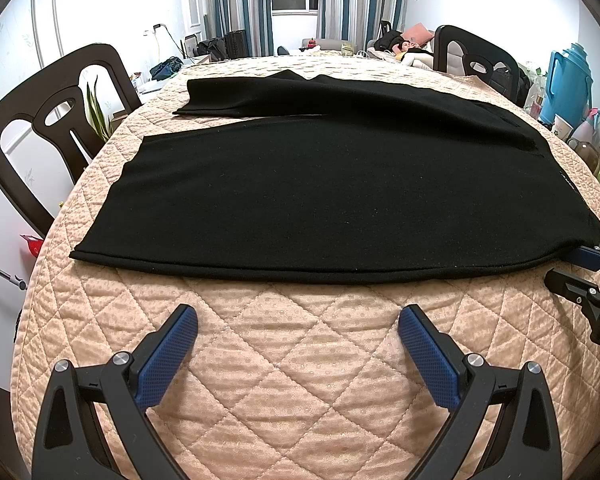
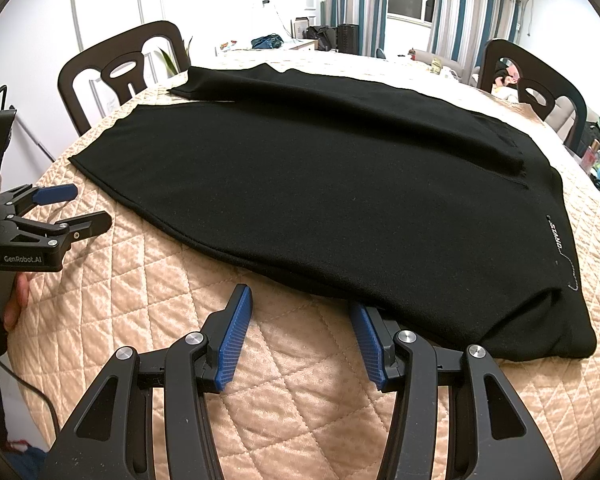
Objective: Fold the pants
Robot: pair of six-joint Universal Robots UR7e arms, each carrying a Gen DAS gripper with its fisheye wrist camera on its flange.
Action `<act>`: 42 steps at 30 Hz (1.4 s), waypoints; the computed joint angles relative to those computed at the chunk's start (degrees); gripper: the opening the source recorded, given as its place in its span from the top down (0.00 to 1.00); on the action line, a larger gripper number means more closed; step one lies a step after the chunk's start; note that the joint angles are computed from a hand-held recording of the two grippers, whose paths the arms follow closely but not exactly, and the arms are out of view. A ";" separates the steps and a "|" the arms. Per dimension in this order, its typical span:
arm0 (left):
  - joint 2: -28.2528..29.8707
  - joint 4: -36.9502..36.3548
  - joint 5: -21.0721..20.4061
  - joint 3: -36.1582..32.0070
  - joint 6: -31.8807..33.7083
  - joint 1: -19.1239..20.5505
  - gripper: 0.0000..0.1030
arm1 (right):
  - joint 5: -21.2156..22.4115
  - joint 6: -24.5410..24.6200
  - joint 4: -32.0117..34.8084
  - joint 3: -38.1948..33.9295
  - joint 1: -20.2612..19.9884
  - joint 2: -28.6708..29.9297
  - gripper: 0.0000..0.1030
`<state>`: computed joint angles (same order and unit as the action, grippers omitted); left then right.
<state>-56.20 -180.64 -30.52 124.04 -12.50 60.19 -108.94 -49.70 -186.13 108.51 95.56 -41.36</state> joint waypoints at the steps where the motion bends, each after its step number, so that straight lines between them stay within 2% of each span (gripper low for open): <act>1: 0.10 -0.16 0.00 -0.01 0.08 0.04 0.01 | 0.03 0.04 0.03 0.02 -0.01 -0.02 0.51; 42: 0.08 -0.11 0.04 0.01 -0.01 0.01 0.01 | -0.52 -0.24 -0.72 0.21 0.33 0.24 0.50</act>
